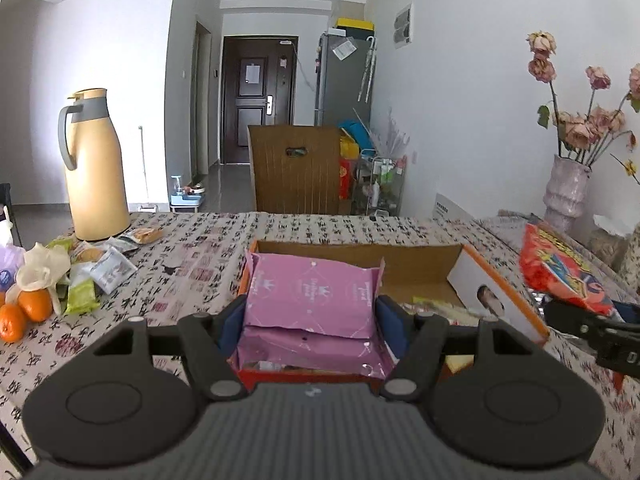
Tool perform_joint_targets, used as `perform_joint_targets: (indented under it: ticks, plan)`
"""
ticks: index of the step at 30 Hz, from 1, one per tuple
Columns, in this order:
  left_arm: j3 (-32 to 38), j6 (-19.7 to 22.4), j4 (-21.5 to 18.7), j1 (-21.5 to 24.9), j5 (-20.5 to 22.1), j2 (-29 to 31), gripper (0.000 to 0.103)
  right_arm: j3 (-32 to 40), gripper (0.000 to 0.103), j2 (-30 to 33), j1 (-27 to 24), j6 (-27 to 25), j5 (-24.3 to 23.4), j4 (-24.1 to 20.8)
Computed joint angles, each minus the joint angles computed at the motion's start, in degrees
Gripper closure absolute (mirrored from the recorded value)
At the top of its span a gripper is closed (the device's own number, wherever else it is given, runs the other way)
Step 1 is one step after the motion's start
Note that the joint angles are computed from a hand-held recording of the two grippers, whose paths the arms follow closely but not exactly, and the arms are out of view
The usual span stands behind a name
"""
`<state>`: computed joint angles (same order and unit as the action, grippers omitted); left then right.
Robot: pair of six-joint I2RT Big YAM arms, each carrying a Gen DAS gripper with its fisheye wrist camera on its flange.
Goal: Organize snacks
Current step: 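Carry both held packets over the cardboard box, then lower both packets into the box and open both grippers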
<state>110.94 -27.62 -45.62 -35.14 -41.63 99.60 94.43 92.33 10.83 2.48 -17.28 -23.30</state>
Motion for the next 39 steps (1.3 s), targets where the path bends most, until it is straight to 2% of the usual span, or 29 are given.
perform_joint_targets:
  ticks: [4, 11, 17, 23, 30, 33, 37, 39]
  plan:
    - [4.77, -0.26, -1.65, 0.78, 0.14, 2.99, 0.034, 6.75, 0.038, 4.47, 0.81, -0.51, 0.28, -3.28]
    - [16.85, -0.21, -7.21, 2.62, 1.04, 11.01, 0.034, 20.83, 0.038, 13.98, 2.01, -0.24, 1.29, -10.70]
    - [24.89, -2.55, -12.11, 4.33, 1.33, 17.37, 0.034, 30.63, 0.038, 21.45, 2.93, -0.26, 2.78, -15.82]
    - [21.25, -3.23, -10.10, 5.23, 3.08, 17.02, 0.034, 33.44, 0.038, 24.42, 2.42, 0.49, 0.94, -18.08]
    - [19.76, -3.75, -10.05, 5.42, 4.56, 16.71, 0.032, 33.57, 0.037, 25.02, 2.51, -0.40, 1.18, -19.50]
    - [18.74, -3.97, -9.04, 5.14, 3.78, 16.14, 0.026, 32.73, 0.032, 24.63, 2.46, -0.42, 1.11, -18.62]
    - [16.93, -4.50, -7.10, 4.68, 1.14, 14.91, 0.000, 30.29, 0.004, 23.15, 2.09, 0.96, 1.22, -16.00]
    - [16.86, -4.99, -7.18, 4.64, 0.24, 14.76, 0.000, 29.31, 0.000, 22.62, 1.84, 1.99, 1.31, -14.63]
